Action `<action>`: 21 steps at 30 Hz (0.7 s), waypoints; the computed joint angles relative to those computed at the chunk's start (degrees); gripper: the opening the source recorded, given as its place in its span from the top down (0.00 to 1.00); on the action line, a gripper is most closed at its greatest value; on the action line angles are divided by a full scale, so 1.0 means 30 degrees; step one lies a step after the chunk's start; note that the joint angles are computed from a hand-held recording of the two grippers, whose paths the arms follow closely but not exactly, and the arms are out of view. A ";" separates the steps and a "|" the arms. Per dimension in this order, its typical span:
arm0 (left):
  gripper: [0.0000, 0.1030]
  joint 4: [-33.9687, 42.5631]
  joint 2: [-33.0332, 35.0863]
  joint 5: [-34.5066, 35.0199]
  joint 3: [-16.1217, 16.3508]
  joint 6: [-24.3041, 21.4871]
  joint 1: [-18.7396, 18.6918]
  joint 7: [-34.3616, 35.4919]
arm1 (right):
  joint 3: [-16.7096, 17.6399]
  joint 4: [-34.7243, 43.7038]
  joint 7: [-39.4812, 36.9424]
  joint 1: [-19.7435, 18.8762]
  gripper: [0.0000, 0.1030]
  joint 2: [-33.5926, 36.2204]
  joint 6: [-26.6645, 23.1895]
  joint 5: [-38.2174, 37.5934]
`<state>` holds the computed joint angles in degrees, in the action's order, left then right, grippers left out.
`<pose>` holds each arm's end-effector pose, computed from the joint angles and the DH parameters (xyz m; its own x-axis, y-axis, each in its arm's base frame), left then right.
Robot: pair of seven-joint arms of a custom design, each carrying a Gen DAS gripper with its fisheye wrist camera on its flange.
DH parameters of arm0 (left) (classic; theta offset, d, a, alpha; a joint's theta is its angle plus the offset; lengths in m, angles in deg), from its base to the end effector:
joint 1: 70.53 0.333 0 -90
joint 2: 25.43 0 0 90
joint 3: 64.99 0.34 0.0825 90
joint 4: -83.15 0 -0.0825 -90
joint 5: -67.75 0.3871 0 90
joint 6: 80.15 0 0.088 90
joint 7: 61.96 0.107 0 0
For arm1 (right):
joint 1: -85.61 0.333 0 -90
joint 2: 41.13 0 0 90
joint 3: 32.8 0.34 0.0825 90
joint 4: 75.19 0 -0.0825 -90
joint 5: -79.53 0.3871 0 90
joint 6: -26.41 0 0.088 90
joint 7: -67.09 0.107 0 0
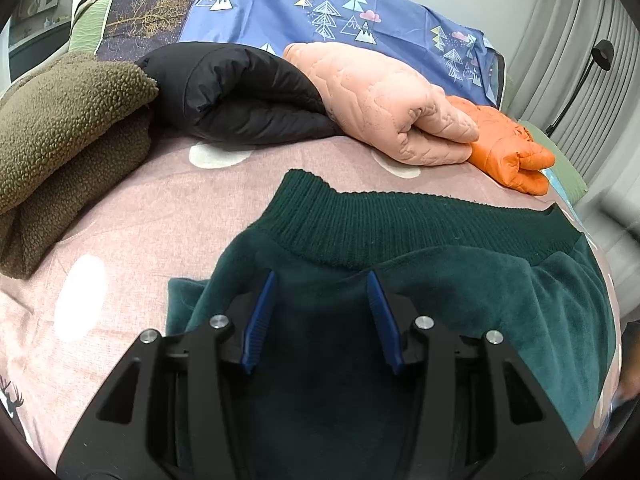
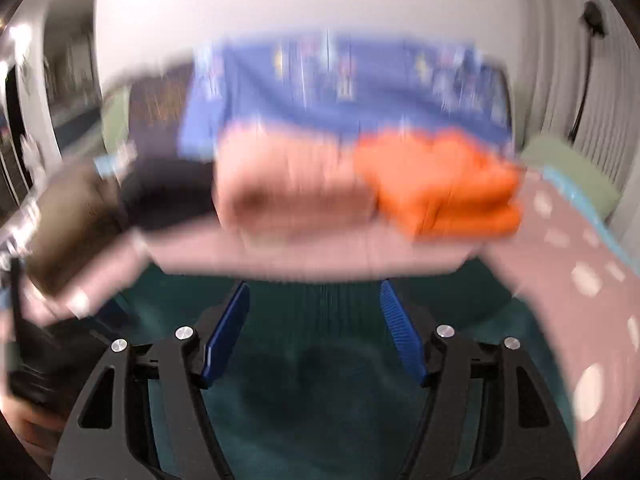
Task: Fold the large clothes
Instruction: 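Press the folded sweatshirt flat with both tools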
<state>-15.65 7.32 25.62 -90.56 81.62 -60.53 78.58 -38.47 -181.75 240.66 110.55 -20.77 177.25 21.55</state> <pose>0.7111 -0.1116 0.3460 -0.4467 -0.8486 0.2836 -0.7415 0.1737 -0.6481 0.6248 0.2469 0.3854 -0.3043 -0.9522 0.0253 -0.6872 0.2011 -0.6980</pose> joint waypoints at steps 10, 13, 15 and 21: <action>0.52 -0.0009 0.0016 0.0677 0.0104 0.0235 -0.0215 -0.0528 | -0.0868 0.1077 -0.3219 0.0262 0.27 0.1900 0.0340 0.4034; 0.52 -0.0081 0.0012 0.0451 -0.0218 0.0234 0.0104 -0.0289 | -0.1352 0.0268 -0.2561 0.0769 0.28 0.1089 0.0843 0.3601; 0.52 -0.0102 -0.0037 0.0029 -0.0466 0.0112 0.0405 -0.0144 | -0.1795 -0.1622 0.1000 0.1475 0.28 -0.0845 0.1709 0.0288; 0.50 0.0021 -0.0576 -0.4362 -0.1481 -0.1253 0.2306 0.1199 | -0.0861 -0.4471 0.5532 0.2153 0.27 -0.2189 0.0739 -0.5100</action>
